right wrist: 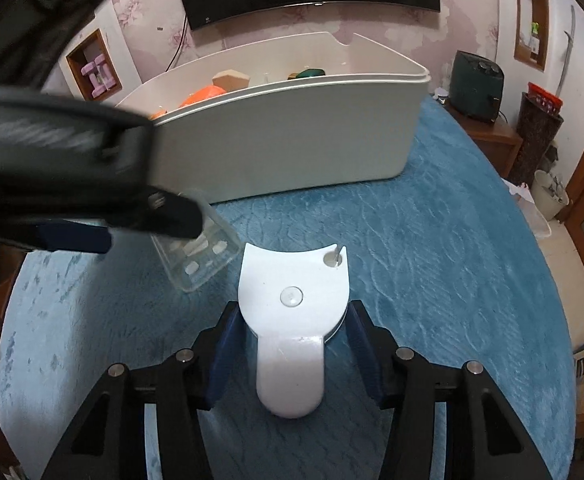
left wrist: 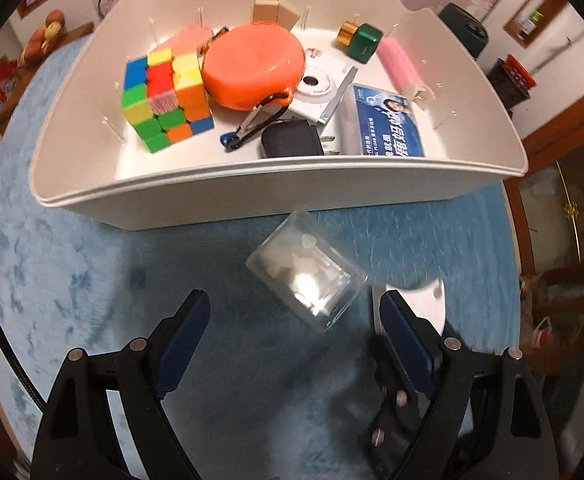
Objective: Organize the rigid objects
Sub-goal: 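Grasp the clear plastic box with the left tool while the right tool grasps the white piece, then carry the clear box and white piece into the bin and release both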
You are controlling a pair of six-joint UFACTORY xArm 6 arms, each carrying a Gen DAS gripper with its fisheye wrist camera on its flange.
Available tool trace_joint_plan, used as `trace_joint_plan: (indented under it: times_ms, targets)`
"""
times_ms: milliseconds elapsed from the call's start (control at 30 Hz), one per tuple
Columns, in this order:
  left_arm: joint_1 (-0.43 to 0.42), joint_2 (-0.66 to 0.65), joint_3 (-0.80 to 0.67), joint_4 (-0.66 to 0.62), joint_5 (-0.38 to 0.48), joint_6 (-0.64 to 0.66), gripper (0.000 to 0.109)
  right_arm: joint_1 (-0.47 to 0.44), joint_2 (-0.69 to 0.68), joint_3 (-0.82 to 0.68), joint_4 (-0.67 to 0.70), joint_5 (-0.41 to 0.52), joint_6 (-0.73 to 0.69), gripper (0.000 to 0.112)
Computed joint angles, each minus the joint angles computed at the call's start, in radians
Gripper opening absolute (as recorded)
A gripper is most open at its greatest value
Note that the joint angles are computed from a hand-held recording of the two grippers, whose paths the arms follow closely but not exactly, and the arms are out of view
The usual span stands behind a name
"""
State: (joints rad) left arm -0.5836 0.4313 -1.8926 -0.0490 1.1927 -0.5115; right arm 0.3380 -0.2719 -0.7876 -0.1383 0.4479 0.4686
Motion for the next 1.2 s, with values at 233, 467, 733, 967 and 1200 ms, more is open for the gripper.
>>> trace_joint_plan:
  times_ms: [233, 467, 733, 967, 1200]
  targets:
    - [-0.023, 0.125, -0.167, 0.086, 0.093, -0.136, 0.089, -0.010, -0.022, 0.019, 0.058, 0.003, -0.042, 0.053]
    - [-0.045, 0.230, -0.300, 0.147, 0.186, -0.209, 0.089, -0.016, -0.010, -0.004, 0.093, 0.024, -0.066, 0.053]
    - [-0.030, 0.203, -0.250, 0.126, 0.172, -0.219, 0.076, -0.023, 0.015, -0.035, 0.097, 0.047, -0.080, 0.053]
    - [-0.020, 0.125, -0.151, 0.130, 0.156, -0.102, 0.065, -0.023, 0.003, -0.041, 0.092, 0.052, -0.074, 0.053]
    - [-0.022, -0.032, 0.014, 0.155, 0.120, 0.051, 0.064, -0.005, -0.074, -0.018, 0.069, 0.065, -0.038, 0.053]
